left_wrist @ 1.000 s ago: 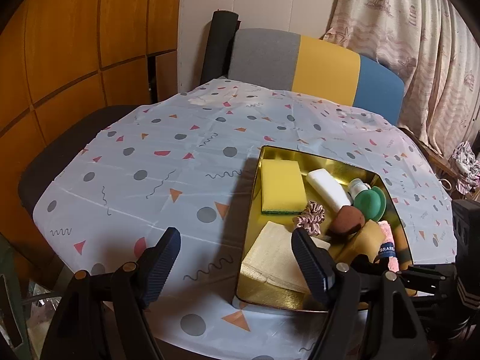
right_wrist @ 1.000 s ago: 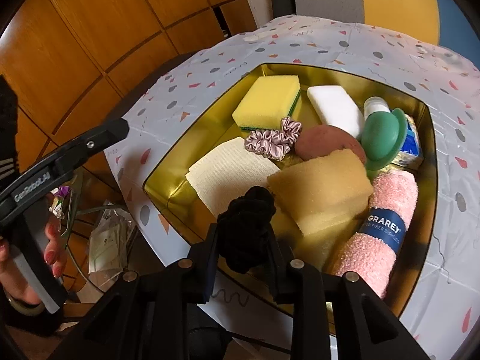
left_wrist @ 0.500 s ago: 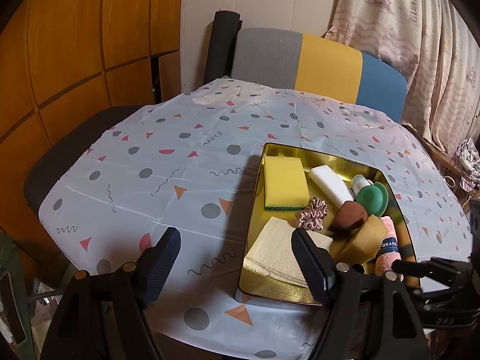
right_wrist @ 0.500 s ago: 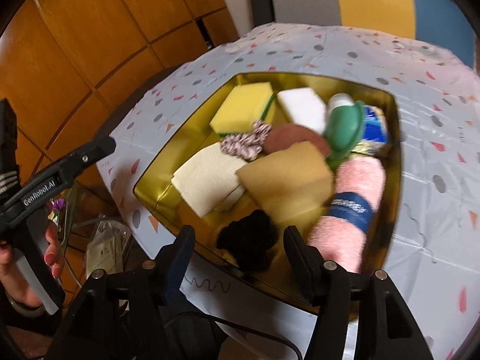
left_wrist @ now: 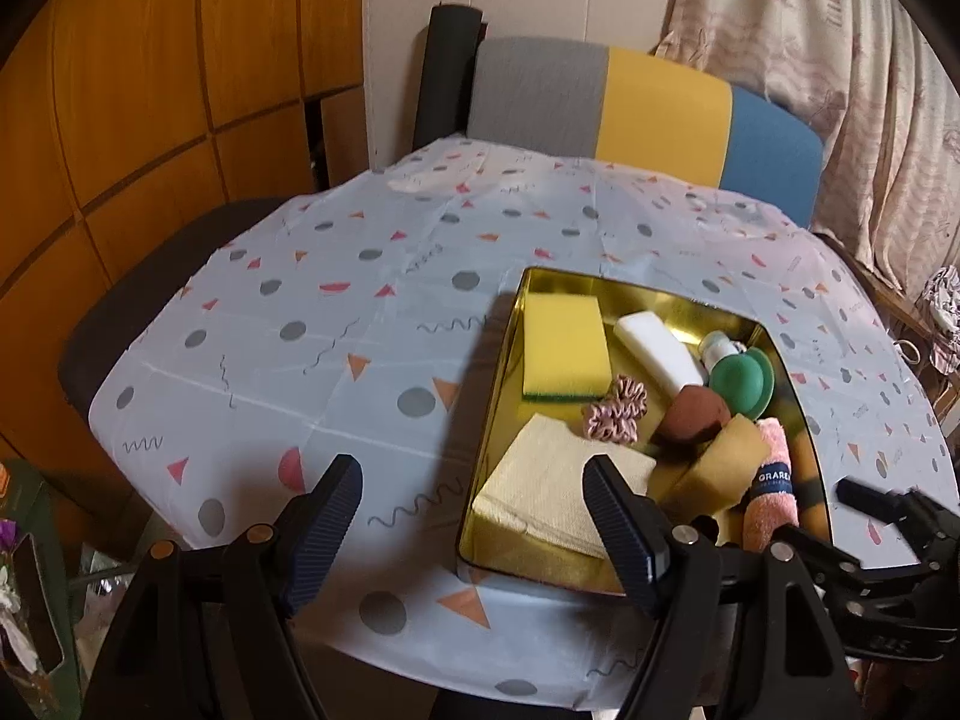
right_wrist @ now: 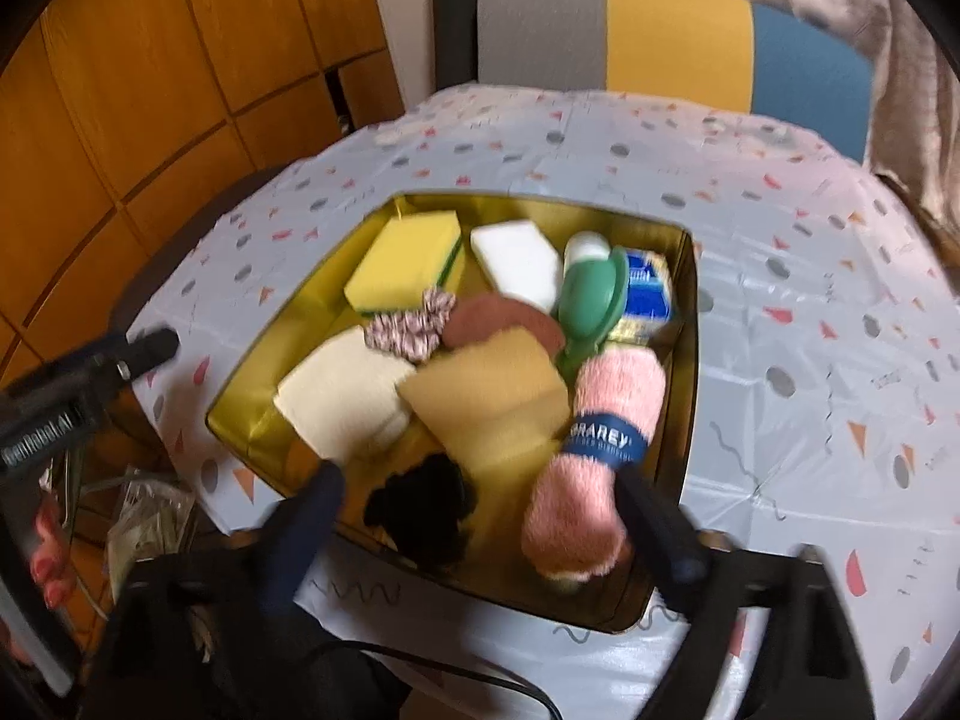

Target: Organize rigid objects

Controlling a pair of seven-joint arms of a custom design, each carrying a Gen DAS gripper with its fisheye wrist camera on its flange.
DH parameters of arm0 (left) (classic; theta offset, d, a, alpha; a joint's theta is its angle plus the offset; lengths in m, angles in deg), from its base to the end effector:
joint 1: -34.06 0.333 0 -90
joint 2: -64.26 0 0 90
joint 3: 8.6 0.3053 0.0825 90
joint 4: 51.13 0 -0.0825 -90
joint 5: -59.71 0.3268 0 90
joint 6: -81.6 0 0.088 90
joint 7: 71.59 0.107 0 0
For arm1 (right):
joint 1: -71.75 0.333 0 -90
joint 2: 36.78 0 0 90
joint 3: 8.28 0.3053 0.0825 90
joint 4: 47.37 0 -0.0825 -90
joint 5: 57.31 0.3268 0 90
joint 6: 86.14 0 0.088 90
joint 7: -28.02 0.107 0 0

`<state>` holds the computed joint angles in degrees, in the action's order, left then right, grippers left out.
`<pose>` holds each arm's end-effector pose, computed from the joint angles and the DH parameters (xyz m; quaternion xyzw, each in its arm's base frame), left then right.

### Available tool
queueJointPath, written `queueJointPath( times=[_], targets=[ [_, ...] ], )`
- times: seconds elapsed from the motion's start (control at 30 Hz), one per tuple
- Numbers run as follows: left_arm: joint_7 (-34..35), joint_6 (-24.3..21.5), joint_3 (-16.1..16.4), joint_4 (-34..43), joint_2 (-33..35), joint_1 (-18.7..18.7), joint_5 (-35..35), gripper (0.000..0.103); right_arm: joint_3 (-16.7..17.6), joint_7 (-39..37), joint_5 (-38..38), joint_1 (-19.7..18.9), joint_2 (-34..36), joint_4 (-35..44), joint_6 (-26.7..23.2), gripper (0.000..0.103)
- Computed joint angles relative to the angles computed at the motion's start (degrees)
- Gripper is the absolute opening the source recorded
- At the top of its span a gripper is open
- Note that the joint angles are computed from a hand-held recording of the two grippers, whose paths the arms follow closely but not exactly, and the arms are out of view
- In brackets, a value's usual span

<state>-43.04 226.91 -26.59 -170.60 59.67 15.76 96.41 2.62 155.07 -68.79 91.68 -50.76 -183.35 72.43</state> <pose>0.4116 -0.3162 0.5293 -0.6607 0.6635 -0.2611 0.2348 0.3895 0.2488 0.5092 -0.6910 0.6482 -0.1437 0.2858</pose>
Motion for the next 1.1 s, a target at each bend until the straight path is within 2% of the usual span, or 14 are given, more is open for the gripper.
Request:
queueJointPath(
  times=[0.1,0.27,0.47,0.6,0.87,1.0,1.1],
  targets=[
    [0.8,-2.0,-0.1,0.6,0.1,-0.3,-1.4,0.077,2.1,4.3,-4.4,-1.8,0.1,1.7,-1.3,0.103],
    [0.8,-6.0,-0.6,2.6,0.8,-1.1,-0.7,0.072,3.8,12.0,-11.1,-2.7,1.6,6.3,-7.3,0.103],
    [2.1,-9.2,-0.7,4.8,1.5,-2.1,-1.0,0.072,3.4,18.7,-16.3,-0.8,3.6,11.0,-15.6,0.103],
    [3.6,-10.0,-0.4,6.1,2.0,-2.7,-2.1,0.072,2.4,21.8,-17.4,0.3,3.2,11.6,-17.3,0.103],
    [3.0,-10.9,-0.4,8.6,3.2,-3.5,-0.6,0.072,2.9,27.9,-20.7,0.8,2.5,12.8,-20.6,0.103],
    [3.1,-12.9,-0.5,10.2,4.0,-4.3,1.3,0.072,3.2,30.8,-21.9,1.2,2.7,14.3,-24.8,0.103],
    [3.1,-12.9,-0.3,10.5,4.2,-4.7,1.4,0.072,2.8,31.8,-22.6,1.4,2.0,13.5,-23.9,0.103]
  ],
)
